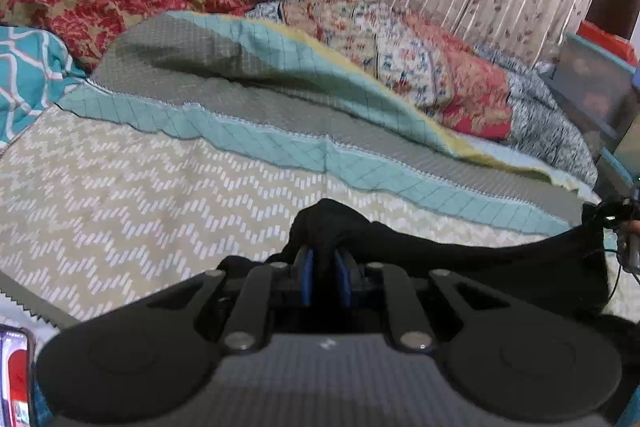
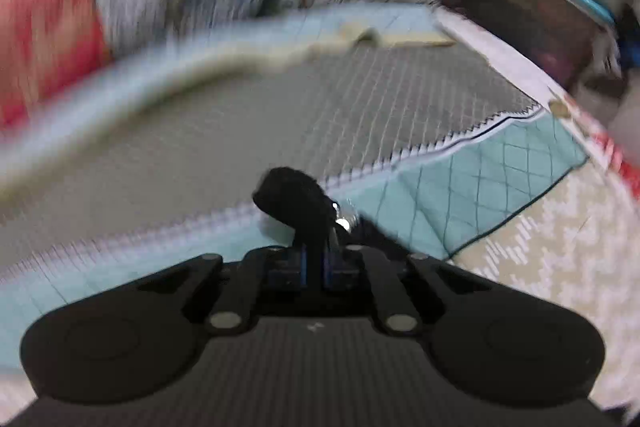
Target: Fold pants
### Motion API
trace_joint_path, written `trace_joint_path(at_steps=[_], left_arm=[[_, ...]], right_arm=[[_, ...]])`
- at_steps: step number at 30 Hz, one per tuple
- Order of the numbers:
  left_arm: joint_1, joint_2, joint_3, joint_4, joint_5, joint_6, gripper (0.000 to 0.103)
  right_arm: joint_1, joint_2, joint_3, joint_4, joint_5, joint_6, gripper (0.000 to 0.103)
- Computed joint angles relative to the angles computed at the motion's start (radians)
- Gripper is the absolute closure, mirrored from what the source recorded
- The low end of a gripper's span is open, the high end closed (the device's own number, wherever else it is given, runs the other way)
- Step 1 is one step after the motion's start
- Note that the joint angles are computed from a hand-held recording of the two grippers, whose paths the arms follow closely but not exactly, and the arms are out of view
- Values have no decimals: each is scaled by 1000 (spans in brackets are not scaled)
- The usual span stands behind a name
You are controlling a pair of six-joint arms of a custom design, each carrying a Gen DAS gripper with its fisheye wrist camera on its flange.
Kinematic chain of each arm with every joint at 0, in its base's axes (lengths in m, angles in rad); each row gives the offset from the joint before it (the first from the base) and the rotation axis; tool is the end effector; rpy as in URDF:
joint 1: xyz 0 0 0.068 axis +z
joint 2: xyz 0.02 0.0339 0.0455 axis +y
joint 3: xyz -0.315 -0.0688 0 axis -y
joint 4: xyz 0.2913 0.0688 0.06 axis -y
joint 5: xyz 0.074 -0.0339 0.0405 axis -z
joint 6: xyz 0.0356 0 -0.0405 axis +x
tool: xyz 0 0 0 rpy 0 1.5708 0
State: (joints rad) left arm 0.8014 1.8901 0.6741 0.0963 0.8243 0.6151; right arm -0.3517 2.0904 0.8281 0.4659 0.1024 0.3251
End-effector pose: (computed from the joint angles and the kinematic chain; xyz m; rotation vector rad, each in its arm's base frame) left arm 0.2408 0.2111 0.0719 0.0154 2.2604 -0.4111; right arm 0.3729 -0.1407 0.0494 0.8319 2.2148 -0.1340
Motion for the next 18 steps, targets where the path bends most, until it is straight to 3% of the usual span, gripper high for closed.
trace_joint_path(at_steps=[3,6,8,10,12,14,16,18], left_arm=[[38,-54,-21,-34,61,21,91],[101,-121,-55,-116,159,97,91],[162,-159,-61,-258,222,229,91],[250,-165,-43,-500,272,470,91],[363,-119,-5,-801,269,809,91],[481,-60,14,-999,204,1097,91],[585,1,19,-1074,96,1242,90],[661,46,2,-1034,-33,1261,84]], right_arm=[[-141,-148,-160,189,-205,125,94],[-347,-297,-305,291,-474,240,93],[-479,-379,-378,299,-611,260,93],[-650,-440,-450,291,-760,236,93],[-846,-466,-507,244,-914,145,94],[-1079,-453,-517,65,-1068,-77,94],[-1280,-382,-482,-183,-1163,-377,93],[-1451,-251,-416,-419,-1141,-656,91]])
